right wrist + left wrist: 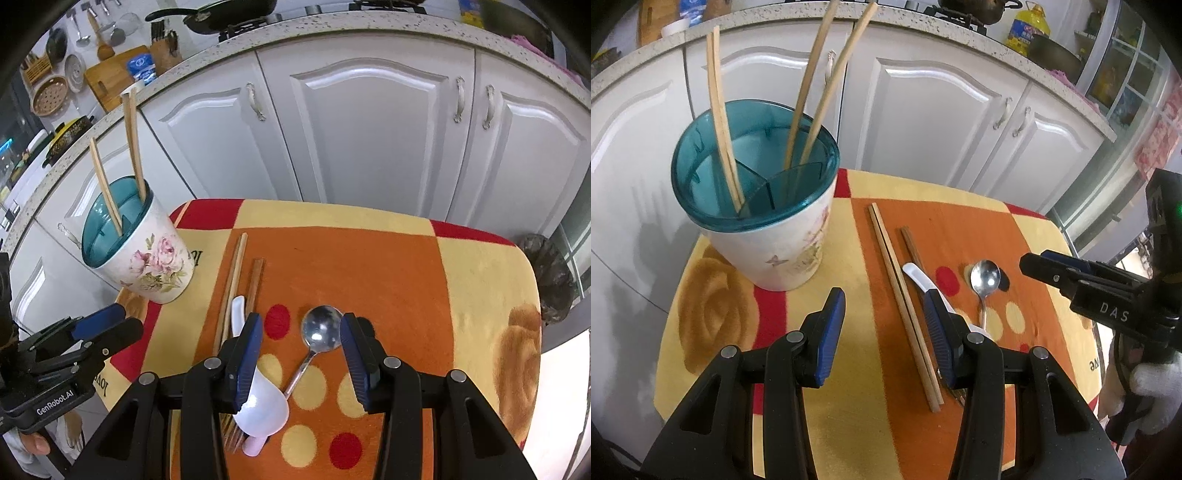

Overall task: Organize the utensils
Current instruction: 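Grasp the metal spoon with the right tool while the left tool grasps a wooden chopstick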

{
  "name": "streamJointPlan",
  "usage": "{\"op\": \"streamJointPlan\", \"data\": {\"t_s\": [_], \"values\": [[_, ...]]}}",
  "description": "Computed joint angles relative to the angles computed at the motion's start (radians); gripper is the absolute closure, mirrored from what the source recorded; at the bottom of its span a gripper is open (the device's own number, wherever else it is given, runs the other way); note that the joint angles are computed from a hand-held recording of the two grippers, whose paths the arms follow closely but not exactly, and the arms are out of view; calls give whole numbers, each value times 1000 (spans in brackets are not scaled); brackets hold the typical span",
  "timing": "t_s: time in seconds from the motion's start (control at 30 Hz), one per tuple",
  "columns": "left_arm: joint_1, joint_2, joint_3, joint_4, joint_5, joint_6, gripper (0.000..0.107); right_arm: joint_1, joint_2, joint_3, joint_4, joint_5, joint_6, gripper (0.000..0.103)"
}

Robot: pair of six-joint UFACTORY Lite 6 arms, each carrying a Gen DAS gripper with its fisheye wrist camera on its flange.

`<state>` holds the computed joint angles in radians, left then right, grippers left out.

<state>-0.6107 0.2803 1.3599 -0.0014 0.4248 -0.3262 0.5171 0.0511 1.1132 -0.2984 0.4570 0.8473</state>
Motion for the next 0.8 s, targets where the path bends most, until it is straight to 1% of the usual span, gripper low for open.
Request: {"op": "streamJointPlan", "data": {"t_s": [0.47, 0.7, 0.8], "values": [[9, 10, -26, -59, -23, 43, 64, -56, -44, -67, 43, -22, -29, 61], [38, 20, -46, -165, -28, 132, 64, -61, -23, -73, 69, -23, -48, 61], [39, 25, -48, -176, -31, 141, 64, -61, -20, -80, 78, -29, -61, 61]]}}
